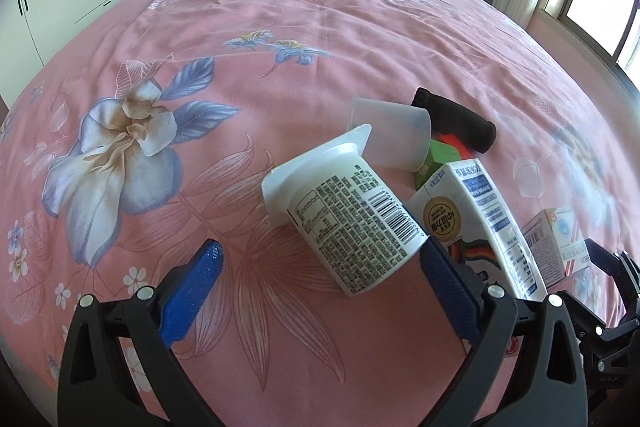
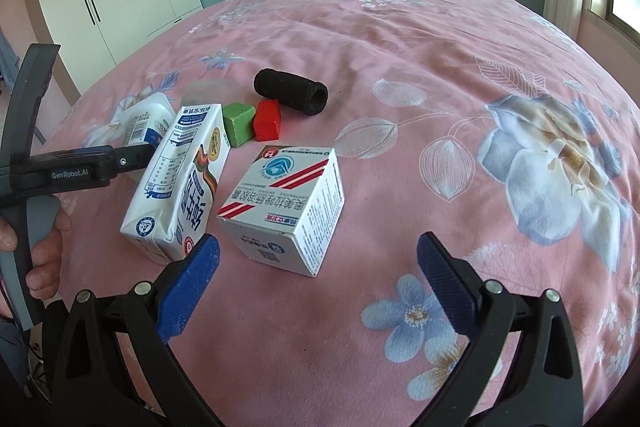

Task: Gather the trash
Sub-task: 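Grasp the white yogurt cup with left tool while right tool grasps the white medicine box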

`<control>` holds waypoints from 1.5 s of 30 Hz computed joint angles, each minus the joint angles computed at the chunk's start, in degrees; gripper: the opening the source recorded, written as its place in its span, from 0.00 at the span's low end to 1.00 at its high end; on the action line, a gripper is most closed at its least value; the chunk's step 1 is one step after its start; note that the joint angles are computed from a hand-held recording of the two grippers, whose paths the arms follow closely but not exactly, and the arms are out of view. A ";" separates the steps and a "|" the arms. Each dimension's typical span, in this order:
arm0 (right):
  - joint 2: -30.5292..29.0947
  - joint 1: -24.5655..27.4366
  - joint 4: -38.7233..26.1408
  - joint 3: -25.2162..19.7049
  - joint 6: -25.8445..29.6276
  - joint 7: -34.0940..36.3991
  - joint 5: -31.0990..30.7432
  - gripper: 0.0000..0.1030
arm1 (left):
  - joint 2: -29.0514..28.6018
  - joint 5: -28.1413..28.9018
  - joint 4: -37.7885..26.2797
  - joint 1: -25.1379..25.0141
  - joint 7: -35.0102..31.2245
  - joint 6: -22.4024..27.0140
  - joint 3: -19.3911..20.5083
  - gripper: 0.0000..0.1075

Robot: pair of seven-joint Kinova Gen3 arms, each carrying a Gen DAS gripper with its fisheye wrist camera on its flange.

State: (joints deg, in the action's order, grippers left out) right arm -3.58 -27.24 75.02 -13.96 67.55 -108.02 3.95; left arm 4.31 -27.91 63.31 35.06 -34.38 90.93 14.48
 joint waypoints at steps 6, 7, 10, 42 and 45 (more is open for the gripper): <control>0.56 -0.35 -0.17 -0.07 -0.48 -0.25 0.06 0.94 | -2.46 2.57 1.53 -3.35 1.26 -1.51 -0.38 0.93; 0.65 -0.43 -0.13 -0.08 -0.55 -0.17 0.07 0.94 | -2.41 1.73 1.24 -3.09 1.14 -1.01 -0.26 0.93; 0.86 -0.65 -0.17 -0.02 -0.63 -0.11 0.06 0.94 | -0.51 -1.50 -0.50 -2.32 0.87 2.37 0.18 0.93; 6.16 -3.89 -5.10 0.95 2.16 -1.36 3.73 0.73 | 4.86 -3.03 -4.87 0.92 -2.57 4.26 -4.31 0.92; 6.24 -4.40 -5.23 1.00 2.39 -0.85 4.12 0.57 | 5.00 -1.62 -4.89 0.24 -3.70 3.81 -4.46 0.68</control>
